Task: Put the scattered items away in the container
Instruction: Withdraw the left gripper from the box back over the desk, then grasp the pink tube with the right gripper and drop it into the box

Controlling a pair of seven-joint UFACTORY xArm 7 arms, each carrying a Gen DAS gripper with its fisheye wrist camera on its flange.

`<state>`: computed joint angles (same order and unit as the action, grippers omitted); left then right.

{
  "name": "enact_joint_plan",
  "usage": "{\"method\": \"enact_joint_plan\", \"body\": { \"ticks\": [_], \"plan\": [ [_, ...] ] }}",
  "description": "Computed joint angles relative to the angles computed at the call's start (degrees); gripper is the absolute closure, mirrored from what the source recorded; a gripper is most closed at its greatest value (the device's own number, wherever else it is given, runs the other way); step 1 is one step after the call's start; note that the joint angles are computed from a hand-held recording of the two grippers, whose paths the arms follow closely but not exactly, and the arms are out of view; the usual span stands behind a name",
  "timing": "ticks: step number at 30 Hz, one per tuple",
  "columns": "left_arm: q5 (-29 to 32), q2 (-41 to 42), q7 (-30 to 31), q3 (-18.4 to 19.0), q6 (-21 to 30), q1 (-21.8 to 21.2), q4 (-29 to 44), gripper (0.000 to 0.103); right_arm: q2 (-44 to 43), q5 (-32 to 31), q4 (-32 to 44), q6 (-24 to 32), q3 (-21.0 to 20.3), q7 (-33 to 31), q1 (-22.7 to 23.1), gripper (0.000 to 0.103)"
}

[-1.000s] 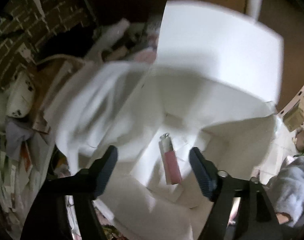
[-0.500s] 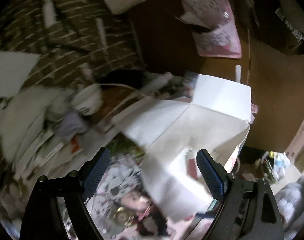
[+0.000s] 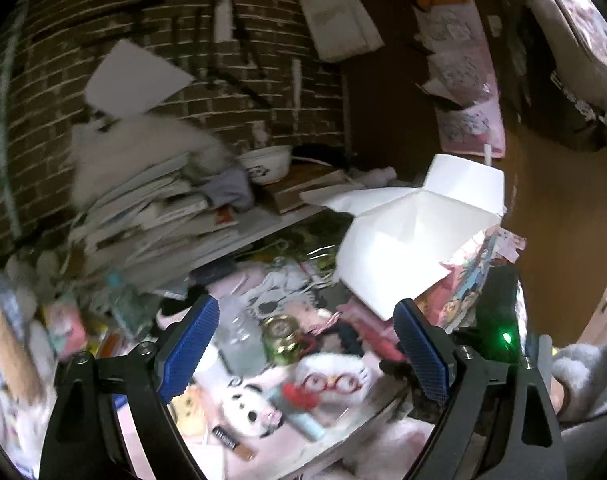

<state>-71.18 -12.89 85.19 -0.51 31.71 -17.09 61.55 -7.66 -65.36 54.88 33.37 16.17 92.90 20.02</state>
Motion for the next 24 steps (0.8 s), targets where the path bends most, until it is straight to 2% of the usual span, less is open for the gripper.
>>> {"method": "enact_joint_plan", "body": {
  "ticks": [2, 6, 11, 16, 20, 24],
  "plan": [
    [-2.01, -0.36, 1.14, 0.8, 0.16, 0.24, -1.06, 0.015, 1.53, 1.69, 1.38, 0.88, -0.24, -1.06, 0.04, 0.075],
    [-5.05, -0.48, 2.42, 1.85, 2.82, 1.28, -2.65, 0.015, 4.28, 1.02, 3.85, 3.23, -0.9, -1.49, 1.0, 0.075],
    [-4.49, 1.14, 0.35, 0.59, 1.6, 2.48, -3.2, 0.014, 6.44, -0.95, 5.24, 5.44, -2.24, -0.48, 2.44, 0.076],
    [-4.98, 1.87, -1.02, 0.42, 3.64, 3.32, -3.41, 0.014, 7.37, -2.59, 6.29, 8.43, -2.77, -0.13, 3.97, 0.077],
    [-5.13, 1.62, -0.92, 0.22, 3.69, 3.6, -3.65, 0.014, 7.63, -2.96, 6.57, 7.91, -3.26, -0.51, 4.57, 0.088],
    [-5.99, 1.16, -0.62, 0.07, 3.39, 3.64, -4.17, 0.014, 7.27, -2.8, 6.23, 7.73, -3.5, -0.6, 4.82, 0.089]
  ]
}}
